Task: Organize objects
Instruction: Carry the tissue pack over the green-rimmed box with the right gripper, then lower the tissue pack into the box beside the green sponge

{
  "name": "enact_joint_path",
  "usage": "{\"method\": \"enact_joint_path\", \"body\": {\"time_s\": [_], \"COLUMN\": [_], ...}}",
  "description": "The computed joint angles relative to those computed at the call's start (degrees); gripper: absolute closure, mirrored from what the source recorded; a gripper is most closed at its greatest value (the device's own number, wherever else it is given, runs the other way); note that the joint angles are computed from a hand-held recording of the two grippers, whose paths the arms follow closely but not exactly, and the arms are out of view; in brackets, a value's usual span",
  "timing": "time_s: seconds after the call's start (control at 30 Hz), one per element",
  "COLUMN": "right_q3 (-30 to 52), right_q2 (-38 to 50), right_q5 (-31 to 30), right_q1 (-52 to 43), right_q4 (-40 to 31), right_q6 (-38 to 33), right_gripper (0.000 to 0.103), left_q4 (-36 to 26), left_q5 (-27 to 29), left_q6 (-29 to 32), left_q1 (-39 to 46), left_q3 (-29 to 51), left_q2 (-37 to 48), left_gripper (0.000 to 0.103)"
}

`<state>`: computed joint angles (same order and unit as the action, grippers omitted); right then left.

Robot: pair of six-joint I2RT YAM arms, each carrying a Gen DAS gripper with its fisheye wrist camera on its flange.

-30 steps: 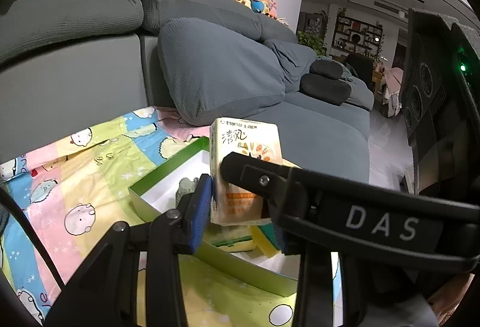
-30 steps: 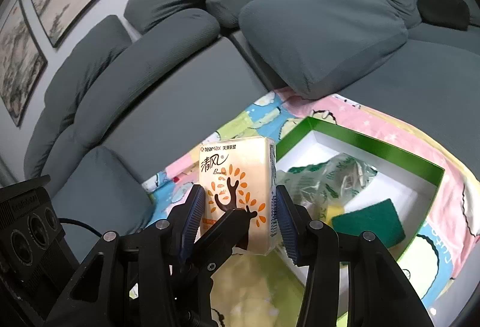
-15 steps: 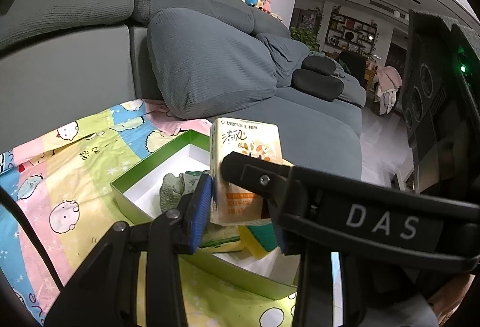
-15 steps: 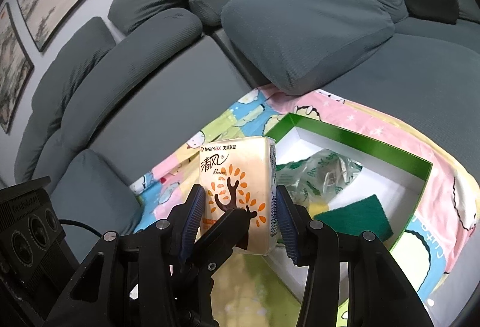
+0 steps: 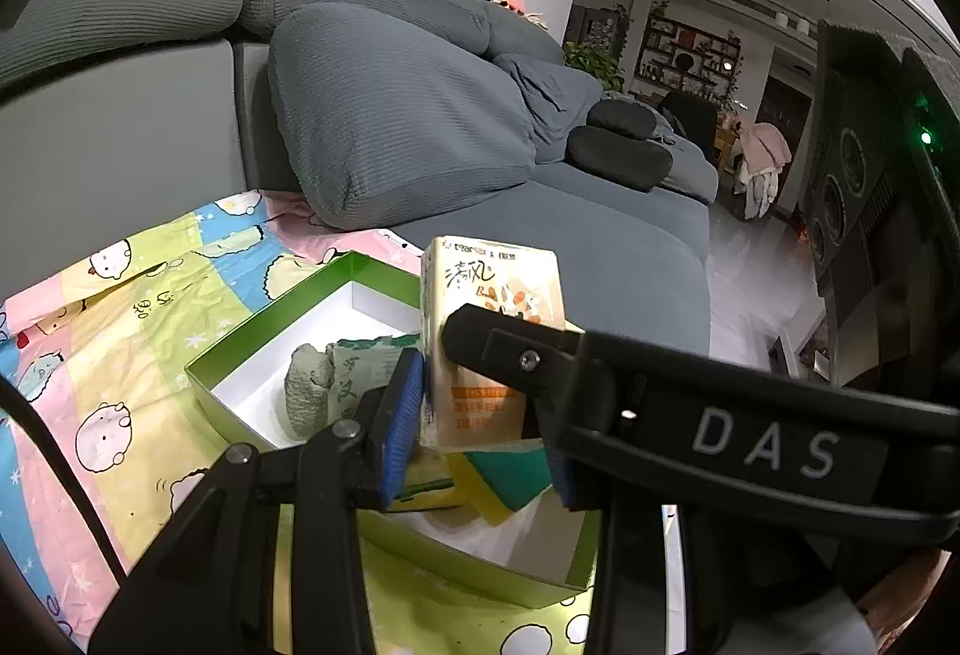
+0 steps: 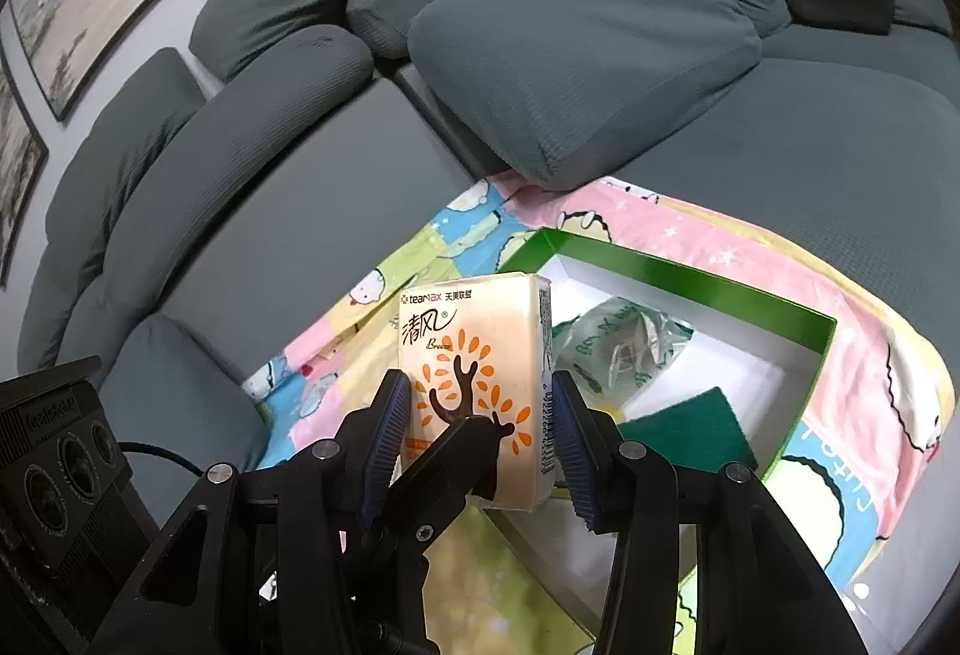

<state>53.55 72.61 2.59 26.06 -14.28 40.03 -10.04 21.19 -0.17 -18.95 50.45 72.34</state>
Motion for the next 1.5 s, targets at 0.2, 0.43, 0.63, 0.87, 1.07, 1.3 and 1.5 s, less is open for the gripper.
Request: {"method": "enact_joint_path", "body": {"time_s": [0.2,0.43,0.63,0.87,1.07,1.3,1.5], "right_q3": [0.09,0.92,0.71,1.64,1.69,2.02,2.42], "right_q2": [-0.21,0.09,0.19,1.13,1.41,2.32,4.14], "right_q5": [0.17,1.18,0.7,1.82,1.22,0.69,-0.38], "right_q1": [-0.92,-1.46,-2.41,-2.05,-2.17,-2.93,-3.68], "right_q4": [-1.21,-3.48,-4.05,-5.34,-5.0,-5.33,-5.91], "right_q6": [0.1,0.5,0.45,0.76,0.33,0.67,1.25], "right_gripper": [0.052,0.052,0.052,0.052,0.052,0.052,0.052], "left_q4": [0.18,-0.05,-1.24,-2.02,-1.86,-2.12,-1.89], "left_q5": [1.1,1.81,0.34,-2.83,-4.29,-3.5,-2.79], "left_q6": [-0.38,-1.04,-0.93,-1.36,-1.86,-2.06,-3.82], "left_q1": [-0.31,-1.12,-2.36,-3.98,-4.29,-4.05,-3.7], "left_q3": [0.43,0.97,1.76,2.3,2.05,2.62,2.46], "left_q2": [1.26,2.52,3.15,3.42,3.21,4.63,6.24], "left_gripper": [0.068,0.068,0.068,0.069,0.07,0.07,0.07]}}
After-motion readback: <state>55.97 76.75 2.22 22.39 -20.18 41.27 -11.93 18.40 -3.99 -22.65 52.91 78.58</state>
